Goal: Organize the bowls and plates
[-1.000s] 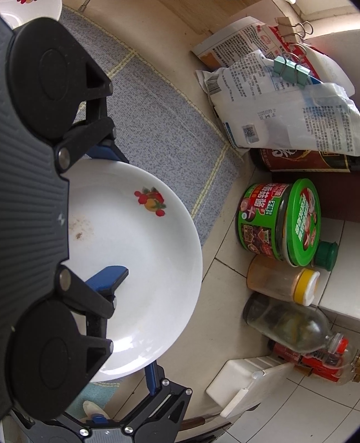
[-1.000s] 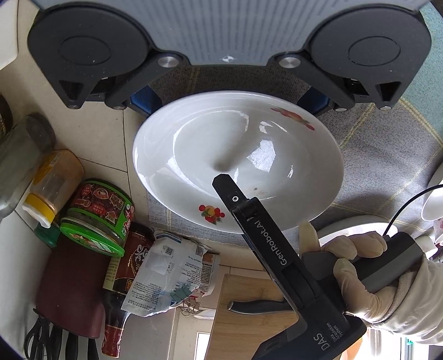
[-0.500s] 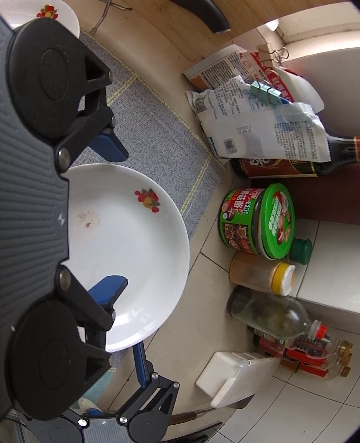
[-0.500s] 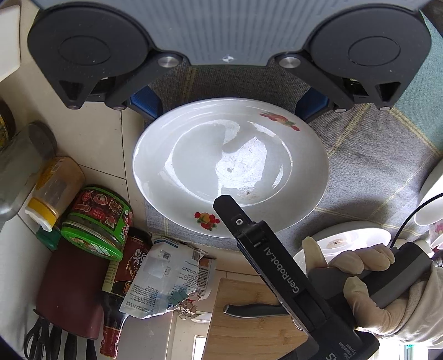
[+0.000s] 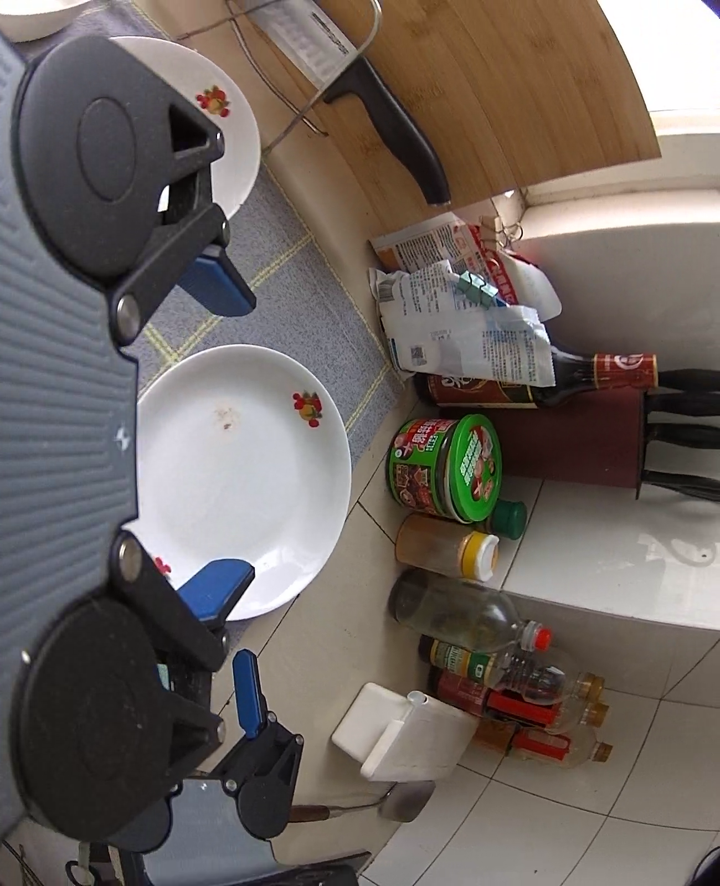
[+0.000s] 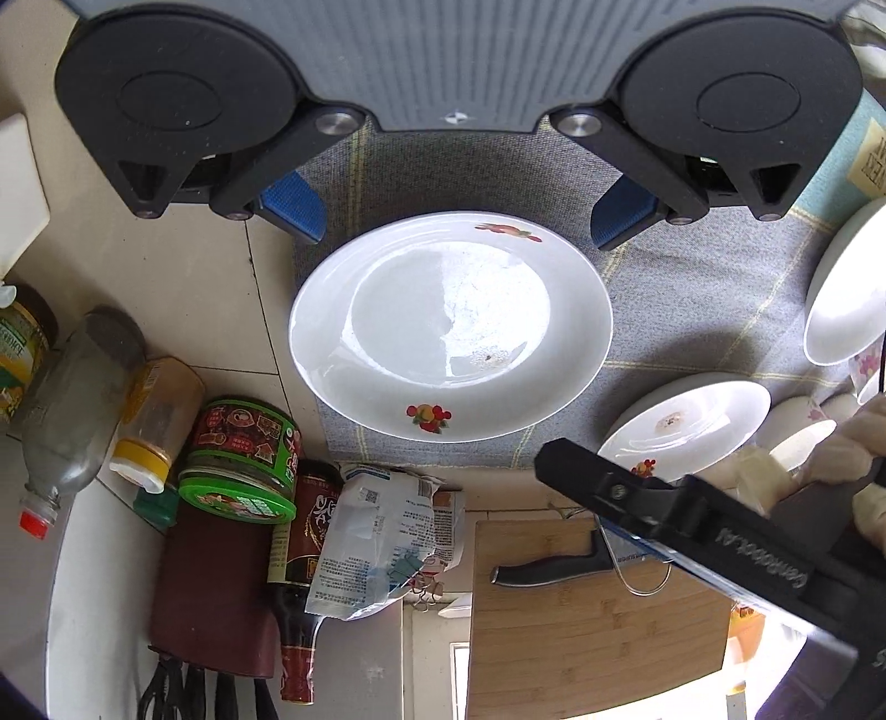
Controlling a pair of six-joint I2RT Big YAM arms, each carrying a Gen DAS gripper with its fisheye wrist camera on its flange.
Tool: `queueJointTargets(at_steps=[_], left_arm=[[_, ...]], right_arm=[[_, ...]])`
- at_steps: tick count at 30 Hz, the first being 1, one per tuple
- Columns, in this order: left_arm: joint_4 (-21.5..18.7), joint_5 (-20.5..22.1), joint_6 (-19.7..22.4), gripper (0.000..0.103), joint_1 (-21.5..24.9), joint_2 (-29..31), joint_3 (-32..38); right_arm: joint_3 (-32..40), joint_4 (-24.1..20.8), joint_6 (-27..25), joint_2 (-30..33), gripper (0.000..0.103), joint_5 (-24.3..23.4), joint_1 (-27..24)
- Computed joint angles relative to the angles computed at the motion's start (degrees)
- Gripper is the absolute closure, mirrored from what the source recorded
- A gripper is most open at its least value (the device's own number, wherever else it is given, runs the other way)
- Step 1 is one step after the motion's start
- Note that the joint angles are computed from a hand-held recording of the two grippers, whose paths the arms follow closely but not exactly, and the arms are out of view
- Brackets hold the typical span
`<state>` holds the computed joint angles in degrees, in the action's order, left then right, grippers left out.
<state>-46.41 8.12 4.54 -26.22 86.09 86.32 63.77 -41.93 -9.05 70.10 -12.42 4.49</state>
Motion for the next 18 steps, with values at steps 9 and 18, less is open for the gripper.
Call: queueJointTargets(at_steps=[9, 18], left_arm=[[6.72, -11.03, -10.96, 0.005, -4.10, -15.96, -18.45], [6.46, -19.56, -14.94, 0.004, -4.72, -27.36, -30.47]], right_arm=[[-1.44, -1.06, -3.22, -1.99, 0.000, -3.19, 1.23], [-2.53, -2.50, -4.11, -2.60, 0.000, -3.18, 5.72]])
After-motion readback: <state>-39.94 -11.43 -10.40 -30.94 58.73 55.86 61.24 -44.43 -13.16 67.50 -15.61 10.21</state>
